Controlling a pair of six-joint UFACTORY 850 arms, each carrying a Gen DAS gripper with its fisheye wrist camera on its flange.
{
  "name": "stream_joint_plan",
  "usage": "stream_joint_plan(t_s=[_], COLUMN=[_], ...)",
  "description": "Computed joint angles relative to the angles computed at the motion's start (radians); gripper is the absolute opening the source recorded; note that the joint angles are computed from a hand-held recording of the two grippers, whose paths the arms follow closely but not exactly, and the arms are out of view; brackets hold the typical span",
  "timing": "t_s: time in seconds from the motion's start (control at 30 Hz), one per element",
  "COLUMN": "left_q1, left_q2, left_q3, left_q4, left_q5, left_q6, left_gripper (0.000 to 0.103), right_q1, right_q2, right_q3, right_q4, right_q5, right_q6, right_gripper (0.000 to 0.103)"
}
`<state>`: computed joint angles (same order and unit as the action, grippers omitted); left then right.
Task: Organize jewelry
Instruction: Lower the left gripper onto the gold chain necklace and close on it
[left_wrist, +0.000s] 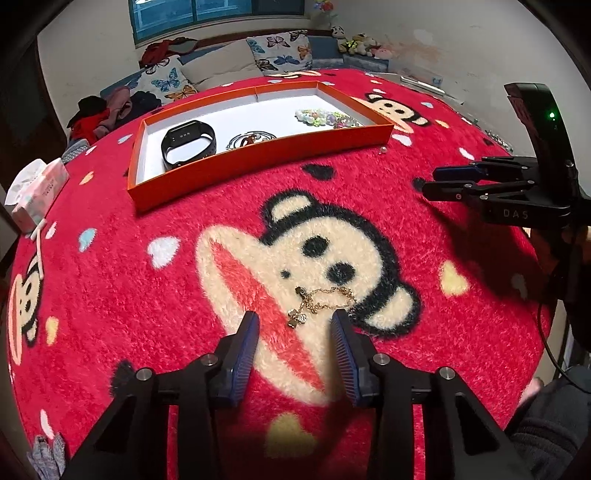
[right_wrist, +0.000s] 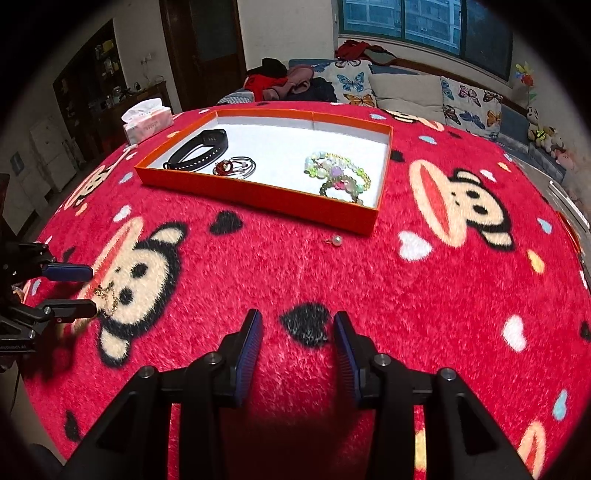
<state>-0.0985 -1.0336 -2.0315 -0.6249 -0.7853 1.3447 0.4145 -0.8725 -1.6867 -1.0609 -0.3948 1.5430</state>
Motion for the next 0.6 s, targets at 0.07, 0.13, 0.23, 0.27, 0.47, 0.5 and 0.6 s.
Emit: stream_joint_plan(t_s=[0.07, 0.13, 0.23, 0.27, 0.47, 0.5, 0.6], left_q1=[-0.001, -0.004, -0.004, -0.004, -0.003, -0.004, -0.004], left_q2=[-0.009, -0.019, -0.031, -0.033, -0.049, -0.054, -0.049], left_q3=[-0.014, -0.029, -0.047, -0.050, -0.076, -0.086, -0.079], left_q4=[0.007, 0.021, 0.024, 0.026, 0.037, 0.042, 0.041], left_q5=[-0.012, -0.021, -0.033, -0.035, -0.058, -0.065, -0.055], left_q6=[-0.003, -0.016, -0.028, -0.032, -0.048, -0.054, -0.032], left_gripper=[0.043, 0.043, 0.043, 0.043, 0.043, 0.043, 0.043], right_q1=[-0.001, -0.002, -0.003, -0.003, -0.004, -0.002, 0.000], right_q2=[0.001, 0.000, -0.002, -0.001, 0.002, 0.002, -0.001], right_q3=[0.003, 0.005, 0.007, 0.010, 0.021, 0.022, 0.020], right_q4=[0.003, 0.013, 0.020, 0.011, -0.030, -0.040, -0.049], right_q5=[-0.001, 0.002, 0.007, 0.008, 0.027, 0.027, 0.029], right_q6=[0.004, 0.003, 0.006, 0.016, 0.068, 0.078, 0.079], right_gripper=[0.044, 0.044, 0.044, 0.045, 0.058, 0.060, 0.065])
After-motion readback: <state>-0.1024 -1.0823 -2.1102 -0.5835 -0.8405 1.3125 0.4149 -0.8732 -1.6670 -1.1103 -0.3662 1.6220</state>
